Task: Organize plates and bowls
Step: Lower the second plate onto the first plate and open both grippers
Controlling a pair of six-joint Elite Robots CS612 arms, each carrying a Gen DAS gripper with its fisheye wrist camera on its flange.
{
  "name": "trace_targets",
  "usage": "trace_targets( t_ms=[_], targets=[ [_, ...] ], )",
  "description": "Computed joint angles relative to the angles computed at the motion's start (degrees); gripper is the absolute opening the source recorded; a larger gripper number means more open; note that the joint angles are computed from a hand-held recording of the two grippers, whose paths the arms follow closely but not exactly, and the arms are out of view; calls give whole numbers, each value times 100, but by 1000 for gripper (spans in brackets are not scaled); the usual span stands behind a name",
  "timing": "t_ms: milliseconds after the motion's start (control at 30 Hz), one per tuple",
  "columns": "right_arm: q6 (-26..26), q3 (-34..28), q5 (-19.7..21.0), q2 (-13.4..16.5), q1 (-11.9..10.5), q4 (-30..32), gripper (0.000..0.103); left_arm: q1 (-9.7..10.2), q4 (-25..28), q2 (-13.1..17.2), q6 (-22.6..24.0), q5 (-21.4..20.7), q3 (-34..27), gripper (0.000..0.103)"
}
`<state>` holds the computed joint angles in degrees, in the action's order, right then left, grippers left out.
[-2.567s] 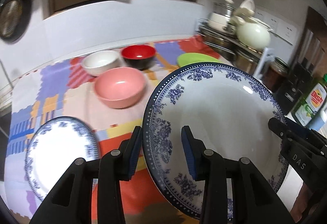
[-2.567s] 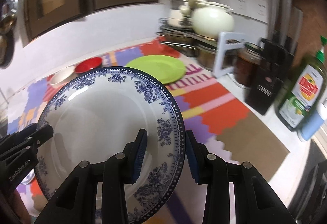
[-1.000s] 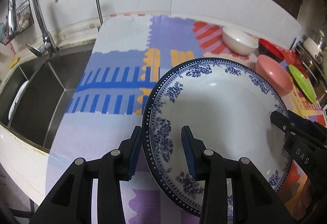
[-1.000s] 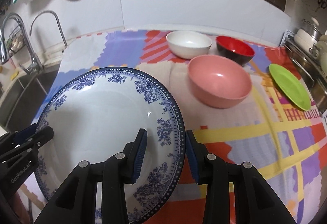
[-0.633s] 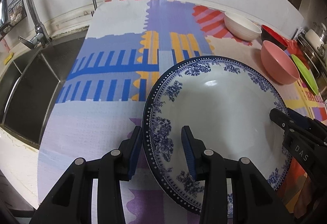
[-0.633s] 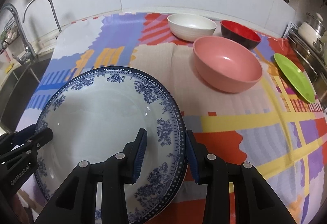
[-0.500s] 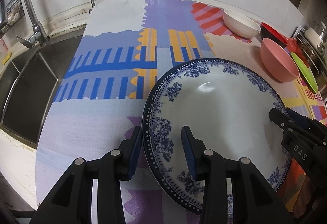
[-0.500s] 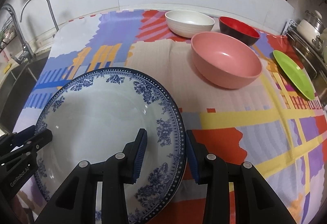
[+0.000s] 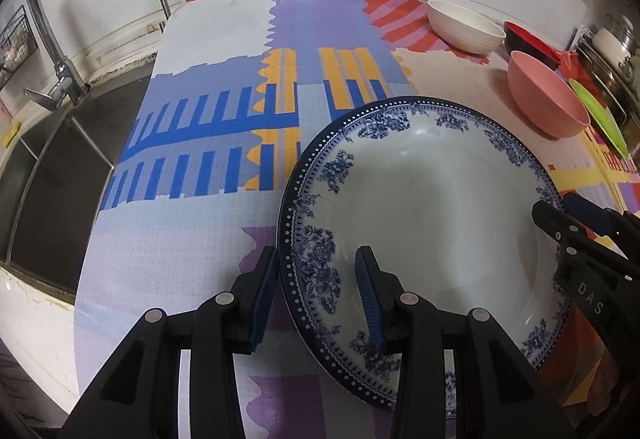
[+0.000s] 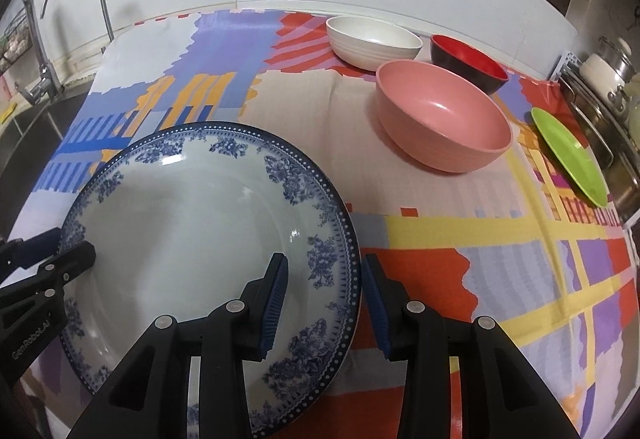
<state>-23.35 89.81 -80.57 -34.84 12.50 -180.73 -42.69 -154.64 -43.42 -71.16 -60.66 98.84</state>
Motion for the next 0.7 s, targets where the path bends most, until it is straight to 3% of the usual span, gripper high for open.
trace_targets(
  t_ms=[67, 133, 167, 233, 367, 700],
  targets=[
    [-25, 1, 16, -5, -7, 19, 40, 15, -24, 0, 4, -59, 2, 46],
    [61, -29, 0, -23, -14, 190, 58, 24, 10, -19, -11, -59, 5, 53],
    [115, -28, 14, -29, -24, 229, 60, 12, 66, -31, -13, 4, 2, 55],
    [246, 2, 89, -48, -56, 208, 61, -28, 251, -65, 34, 200, -27, 63],
    [290, 124, 139, -140, -90, 112, 62, -75, 34, -149, 220, 449, 24, 72],
    [1048, 378, 311, -411, -311, -478, 80, -122, -889, -139, 1465, 812, -248, 92]
  ],
)
